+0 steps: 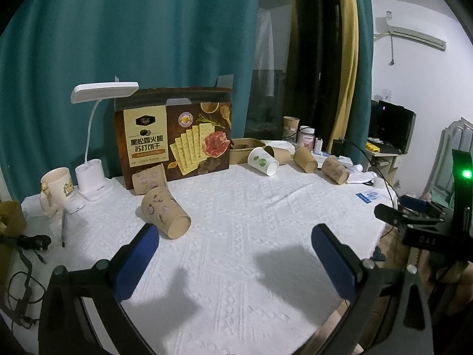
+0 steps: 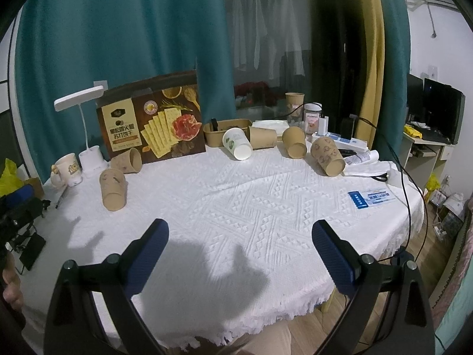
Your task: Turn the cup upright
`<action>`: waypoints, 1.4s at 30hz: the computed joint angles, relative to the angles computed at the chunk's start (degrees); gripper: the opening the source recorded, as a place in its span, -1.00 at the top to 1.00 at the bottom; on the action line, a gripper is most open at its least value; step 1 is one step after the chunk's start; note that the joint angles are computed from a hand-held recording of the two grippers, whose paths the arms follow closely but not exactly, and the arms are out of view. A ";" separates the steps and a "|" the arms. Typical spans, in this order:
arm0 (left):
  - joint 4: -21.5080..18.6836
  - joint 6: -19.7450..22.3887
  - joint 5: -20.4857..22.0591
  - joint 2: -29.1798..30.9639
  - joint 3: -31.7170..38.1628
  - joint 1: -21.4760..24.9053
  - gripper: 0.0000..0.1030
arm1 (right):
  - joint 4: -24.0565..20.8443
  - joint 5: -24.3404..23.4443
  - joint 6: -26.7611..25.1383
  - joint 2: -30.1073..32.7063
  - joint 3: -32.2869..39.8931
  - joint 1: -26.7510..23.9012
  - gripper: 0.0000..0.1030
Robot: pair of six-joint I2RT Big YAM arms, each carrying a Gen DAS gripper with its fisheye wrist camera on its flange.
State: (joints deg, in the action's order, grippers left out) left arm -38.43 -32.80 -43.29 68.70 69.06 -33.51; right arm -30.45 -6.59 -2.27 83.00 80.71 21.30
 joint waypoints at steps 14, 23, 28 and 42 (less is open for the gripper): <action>-2.52 -8.76 15.11 5.78 1.52 17.61 -0.99 | -9.30 -0.76 -1.25 15.82 14.53 -0.21 -0.87; -0.26 -15.93 33.23 14.54 3.80 30.75 -0.99 | -12.21 -1.59 -0.21 23.14 21.95 -0.41 -0.87; -0.50 -16.95 37.06 17.35 5.09 32.45 -0.60 | -12.72 -1.59 0.62 24.20 22.82 -0.79 -0.87; 0.44 -16.40 36.99 13.86 4.94 24.67 -0.34 | -7.83 -2.29 1.44 15.30 12.17 -1.85 -0.87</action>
